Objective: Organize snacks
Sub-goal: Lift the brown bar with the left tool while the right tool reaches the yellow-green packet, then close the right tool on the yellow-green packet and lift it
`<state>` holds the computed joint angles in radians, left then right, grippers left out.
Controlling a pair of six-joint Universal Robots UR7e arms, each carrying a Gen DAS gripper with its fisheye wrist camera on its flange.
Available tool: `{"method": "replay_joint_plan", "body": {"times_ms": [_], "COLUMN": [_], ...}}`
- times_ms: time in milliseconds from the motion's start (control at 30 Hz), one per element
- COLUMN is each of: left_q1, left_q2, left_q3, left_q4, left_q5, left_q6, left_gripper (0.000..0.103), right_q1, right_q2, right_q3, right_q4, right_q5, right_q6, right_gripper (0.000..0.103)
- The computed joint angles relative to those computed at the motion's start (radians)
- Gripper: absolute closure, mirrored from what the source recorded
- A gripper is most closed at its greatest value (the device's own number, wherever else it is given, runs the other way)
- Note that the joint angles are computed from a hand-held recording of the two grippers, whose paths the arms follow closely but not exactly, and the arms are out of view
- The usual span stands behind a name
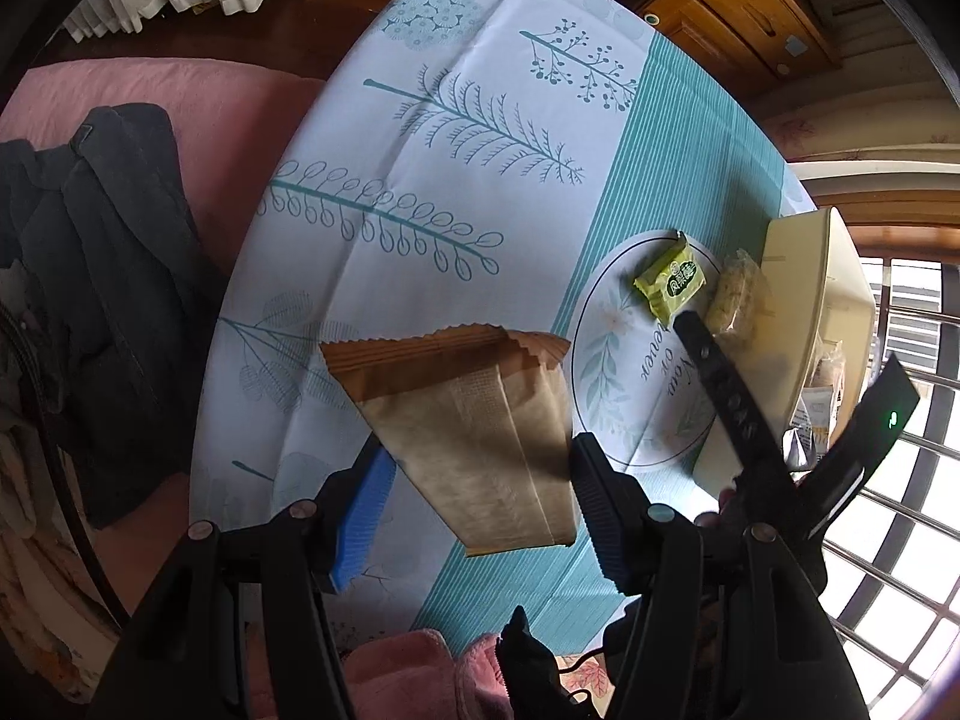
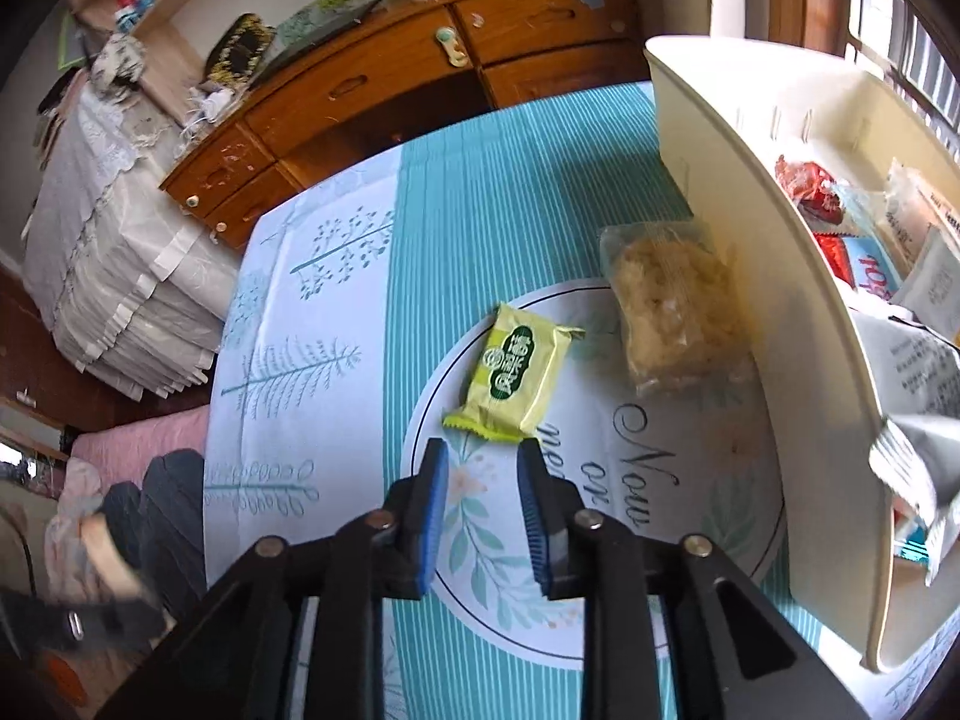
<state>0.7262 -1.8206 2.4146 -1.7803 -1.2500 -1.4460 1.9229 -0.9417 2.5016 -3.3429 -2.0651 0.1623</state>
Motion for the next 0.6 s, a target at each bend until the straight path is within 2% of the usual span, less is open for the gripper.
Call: {"method": "replay_joint_plan", "body": {"times_ms": [167, 300, 433, 600], "left_q1": [-0.003, 0.0, 0.004, 0.013], "left_q2": [-0.038, -0.072, -0.109, -0.14], "left_q3": [0.019, 0.03, 0.035, 0.037], "left_q4": [0.008, 0.023, 0.051, 0.081], "left_q5": [-0.008, -0.005, 0.005, 0.011], "left_q6": [-0.02, -0.042, -0.065, -0.079], "left_gripper": [0.045, 0.045, 0.045, 0.044], "right_q1": [-0.01, 0.006, 0.023, 0.009], "right_q2": [0.014, 0.046, 0.087, 0.119], "right_q3": [-0.055, -0.109, -0.159, -0.168], "right_q4": [0.084, 0.152, 0.231, 0.21], "right_q5": [-0.017, -0.075, -0.168, -0.166], "right_q6": [0.062, 0.064, 0.077, 0.061], "right_gripper": [0.062, 0.061, 0.061, 0.061]}}
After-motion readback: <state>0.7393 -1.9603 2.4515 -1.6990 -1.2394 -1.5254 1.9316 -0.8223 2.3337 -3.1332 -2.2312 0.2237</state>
